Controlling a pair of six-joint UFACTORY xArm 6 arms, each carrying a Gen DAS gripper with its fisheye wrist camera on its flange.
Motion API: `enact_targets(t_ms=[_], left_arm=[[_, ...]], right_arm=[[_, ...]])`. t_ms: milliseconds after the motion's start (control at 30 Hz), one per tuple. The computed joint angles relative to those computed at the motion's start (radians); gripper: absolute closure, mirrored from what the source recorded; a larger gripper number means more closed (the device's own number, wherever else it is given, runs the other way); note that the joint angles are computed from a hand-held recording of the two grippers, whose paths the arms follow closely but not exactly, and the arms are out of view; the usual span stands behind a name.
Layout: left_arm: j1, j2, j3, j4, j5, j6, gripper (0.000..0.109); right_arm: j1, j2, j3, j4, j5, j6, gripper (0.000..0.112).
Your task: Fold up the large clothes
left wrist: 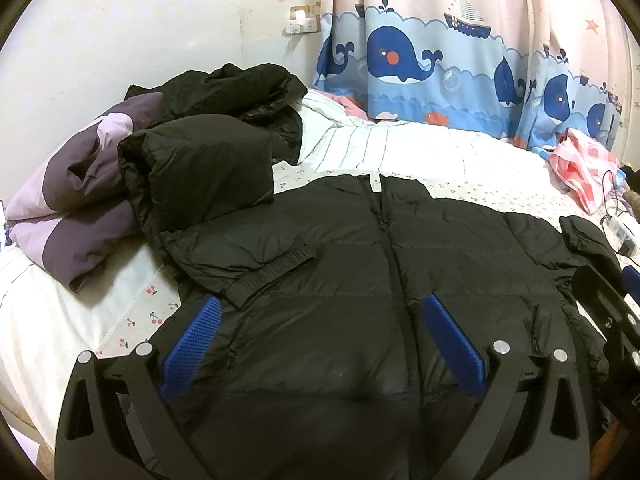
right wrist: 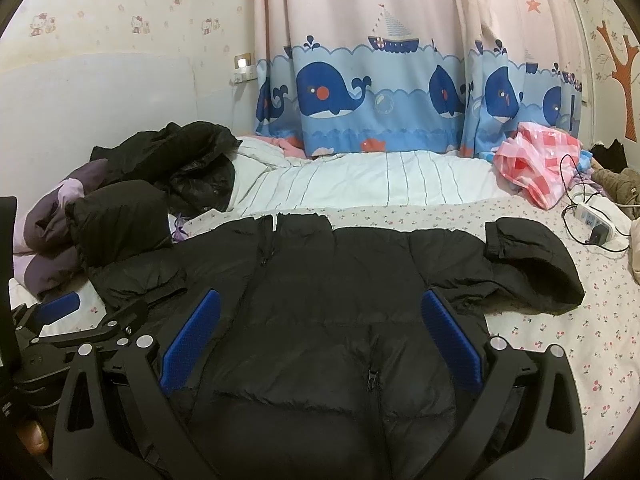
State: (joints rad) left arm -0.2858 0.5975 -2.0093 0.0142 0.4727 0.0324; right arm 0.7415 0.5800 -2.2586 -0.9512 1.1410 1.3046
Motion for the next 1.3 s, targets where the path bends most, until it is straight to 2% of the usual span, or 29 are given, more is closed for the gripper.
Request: enact_targets(t_ms=[167,1300], left_arm=[[0.004,0.022,-0.031,0.006,0.020,-0.003,0.011],[-0.002,0.003,0.000,-0.005,0.013,0.021,0.011]], right_arm=[[0.001,0.000,-0.001,-0.001,0.007,0.001,0.015],[0.005,0.023,-0.038,0.011,0.047,-0.021,0.015]])
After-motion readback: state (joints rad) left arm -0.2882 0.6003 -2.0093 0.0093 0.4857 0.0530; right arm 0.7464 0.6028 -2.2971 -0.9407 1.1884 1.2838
